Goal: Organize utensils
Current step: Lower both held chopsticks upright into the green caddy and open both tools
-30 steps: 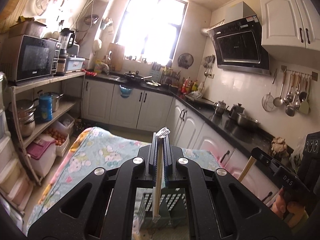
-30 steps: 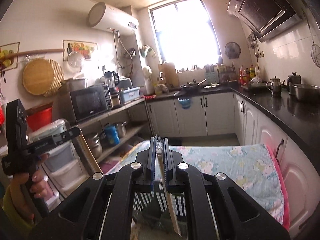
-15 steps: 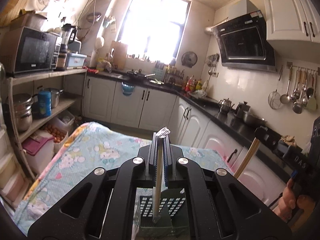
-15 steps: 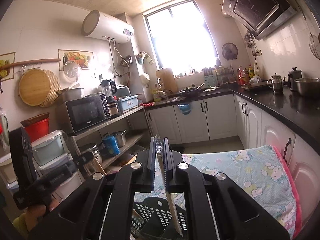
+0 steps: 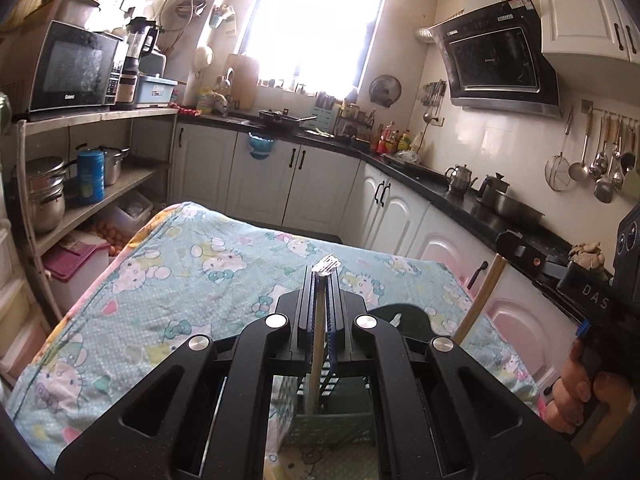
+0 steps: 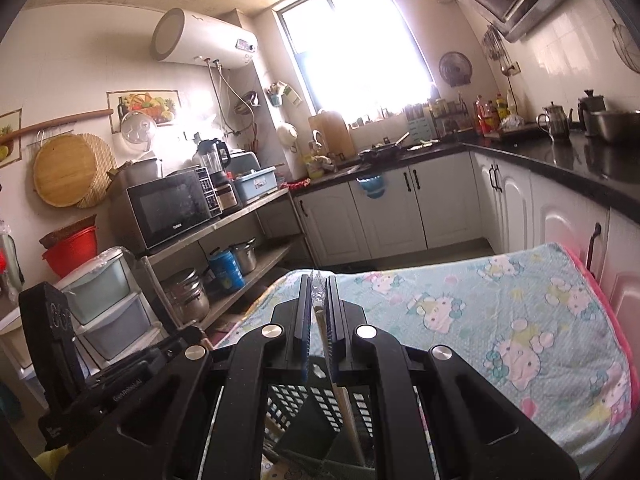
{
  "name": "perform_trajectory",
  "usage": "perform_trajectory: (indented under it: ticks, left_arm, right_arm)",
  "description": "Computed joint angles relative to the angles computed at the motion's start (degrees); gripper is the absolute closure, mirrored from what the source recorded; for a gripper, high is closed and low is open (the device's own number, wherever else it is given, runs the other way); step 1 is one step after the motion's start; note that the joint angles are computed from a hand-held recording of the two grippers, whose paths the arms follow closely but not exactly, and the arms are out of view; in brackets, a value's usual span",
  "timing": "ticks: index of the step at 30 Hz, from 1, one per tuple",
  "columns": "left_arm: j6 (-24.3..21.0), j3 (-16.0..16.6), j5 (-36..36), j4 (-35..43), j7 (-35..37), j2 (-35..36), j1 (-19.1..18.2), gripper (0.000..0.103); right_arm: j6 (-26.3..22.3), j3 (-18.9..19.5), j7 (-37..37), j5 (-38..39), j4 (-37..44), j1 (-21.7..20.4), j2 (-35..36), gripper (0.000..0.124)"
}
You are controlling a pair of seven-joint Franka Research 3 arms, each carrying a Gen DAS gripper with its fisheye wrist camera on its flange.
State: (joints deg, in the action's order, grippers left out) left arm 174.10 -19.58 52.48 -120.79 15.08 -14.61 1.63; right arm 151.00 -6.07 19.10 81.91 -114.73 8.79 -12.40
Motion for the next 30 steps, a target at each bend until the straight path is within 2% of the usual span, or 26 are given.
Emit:
perform_trajectory:
  ticks: [7,15,19,21,25,26,30]
  left_arm:
    - [0.12,1.38,-3.56,-1.98,2.37,-0.59,-1.51,0.102]
    - [-0.56,2.08,-9.43,-4.71,5.59,-1.61,-3.00,0.102]
    - [-0.36,1.88,-11.48,-6.09,6.85,-2.56,-3.09,0.101]
    - [-0.46,1.77,-12.47,-6.56,7.37,-3.03,-3.13,0.095]
    - [-1.39,2.37,-15.48,-7.60,9.62,-3.73,-4.41,0.090]
    - [-1.46,2.62,-16.26,-7.99,10.31,-3.97,-4.85,0.087]
    - [-1.39,3.17,-18.83,-9.05,12.50,-4.45,-5.82,0.075]
  right_arm:
    - [2.27,-0.63,1.20,-1.91,-2.81,-1.20,-1.20,0.116]
    - [2.09,-2.07,4.15,-6.45,-6.56,-2.15,-3.75,0.115]
    - [1.51,-2.87,4.59,-8.03,-8.00,-2.24,-4.81,0.107]
    - [0.97,-3.10,5.28,-9.17,-8.64,-2.36,-5.34,0.104]
    - [0.52,-3.26,6.62,-11.63,-9.66,-2.33,-6.25,0.096]
    - [0.31,-3.34,6.90,-12.29,-9.97,-2.33,-6.47,0.092]
    - [0.36,-3.30,8.08,-14.76,-11.39,-2.21,-7.46,0.088]
